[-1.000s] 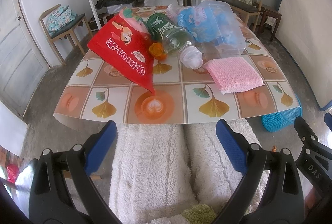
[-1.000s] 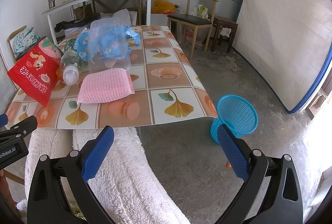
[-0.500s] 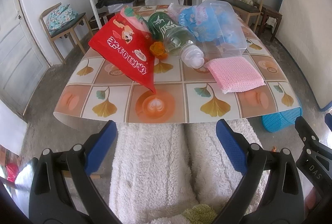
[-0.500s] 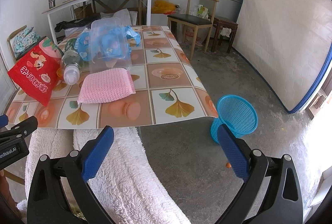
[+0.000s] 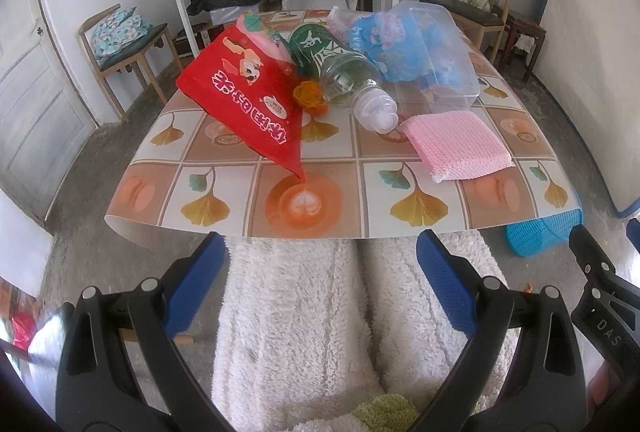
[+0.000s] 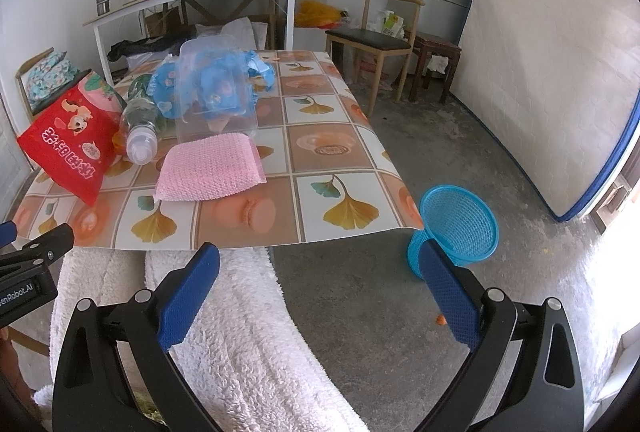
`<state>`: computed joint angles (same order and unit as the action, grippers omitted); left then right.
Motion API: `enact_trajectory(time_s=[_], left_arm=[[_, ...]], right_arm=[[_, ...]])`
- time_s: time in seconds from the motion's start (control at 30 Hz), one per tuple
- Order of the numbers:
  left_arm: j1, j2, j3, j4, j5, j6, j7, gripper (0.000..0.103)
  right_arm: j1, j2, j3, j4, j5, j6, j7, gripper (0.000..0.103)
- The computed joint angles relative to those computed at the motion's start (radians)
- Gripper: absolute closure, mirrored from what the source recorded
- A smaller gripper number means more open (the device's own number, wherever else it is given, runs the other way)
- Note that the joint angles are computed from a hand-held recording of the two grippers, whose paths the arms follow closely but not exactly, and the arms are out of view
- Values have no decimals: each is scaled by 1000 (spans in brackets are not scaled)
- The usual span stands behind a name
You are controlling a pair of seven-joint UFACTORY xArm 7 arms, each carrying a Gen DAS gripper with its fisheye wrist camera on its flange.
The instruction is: Collect trash
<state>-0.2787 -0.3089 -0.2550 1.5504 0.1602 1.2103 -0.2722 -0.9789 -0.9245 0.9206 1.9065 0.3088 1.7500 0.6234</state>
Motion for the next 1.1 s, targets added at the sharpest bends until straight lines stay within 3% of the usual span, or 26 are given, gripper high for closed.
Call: enact_trajectory(time_s=[1.1], left_arm=[[11,-15,9,-40,-5,-16,2,10]], right_arm=[[-100,-10,19,70,87,64,-76,6]])
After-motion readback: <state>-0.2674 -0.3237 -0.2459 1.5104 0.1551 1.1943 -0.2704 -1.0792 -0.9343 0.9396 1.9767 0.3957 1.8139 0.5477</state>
